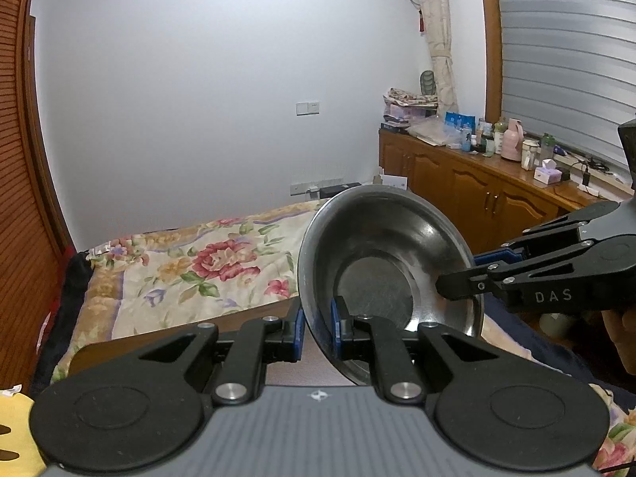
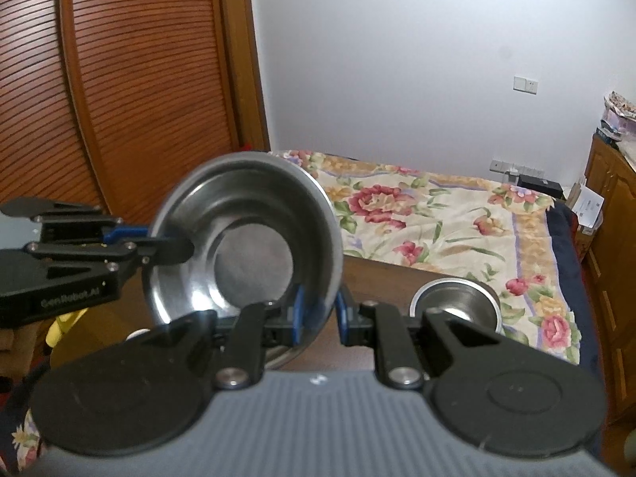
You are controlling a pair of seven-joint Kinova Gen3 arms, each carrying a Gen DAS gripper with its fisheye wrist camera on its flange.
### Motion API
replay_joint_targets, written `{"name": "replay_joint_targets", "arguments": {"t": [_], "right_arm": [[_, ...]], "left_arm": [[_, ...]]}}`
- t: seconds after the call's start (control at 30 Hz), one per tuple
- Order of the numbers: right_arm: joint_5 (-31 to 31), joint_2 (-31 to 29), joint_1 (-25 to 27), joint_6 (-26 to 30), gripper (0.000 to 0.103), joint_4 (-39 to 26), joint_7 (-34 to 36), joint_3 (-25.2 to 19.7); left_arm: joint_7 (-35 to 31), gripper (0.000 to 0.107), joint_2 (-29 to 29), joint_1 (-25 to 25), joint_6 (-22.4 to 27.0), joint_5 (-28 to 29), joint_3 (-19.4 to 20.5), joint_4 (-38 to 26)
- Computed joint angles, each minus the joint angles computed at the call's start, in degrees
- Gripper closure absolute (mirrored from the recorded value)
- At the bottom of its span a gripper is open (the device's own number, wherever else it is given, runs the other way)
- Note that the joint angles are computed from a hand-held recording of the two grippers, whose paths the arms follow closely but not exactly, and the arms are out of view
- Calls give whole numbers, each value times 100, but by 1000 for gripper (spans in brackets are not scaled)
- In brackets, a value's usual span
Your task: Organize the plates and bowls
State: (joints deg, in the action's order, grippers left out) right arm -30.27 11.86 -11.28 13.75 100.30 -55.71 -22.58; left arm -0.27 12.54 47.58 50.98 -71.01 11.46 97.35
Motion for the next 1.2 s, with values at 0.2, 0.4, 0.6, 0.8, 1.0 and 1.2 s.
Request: {"name": "replay_joint_targets", "arguments": {"t": [0.2,0.4,0.6,0.8,1.0,1.2], "right_arm": [[-498,-157,337,-1,84,217,503,-277],[-1026,-313,369,-81,84,480,987,-268],[-1757,-436,434,-232,84,809,1544,-320],[-2546,-399,603,-408,84,1034,2348,-519],[-3311,-325,889,-500,84,1206,3062,-827],[-4269,-201,1186,-713,84,1431,3963,-1238]], "left_arm": [[43,92,-62,85,114,66,87,53],[237,92,-97,201,199,49,168,150],[576,92,-132,193,11,-73,215,434],[732,92,-77,244,-1,-101,251,549],[1084,91,39,417,114,-334,268,746],[1386,91,140,410,-102,-363,248,962]]}}
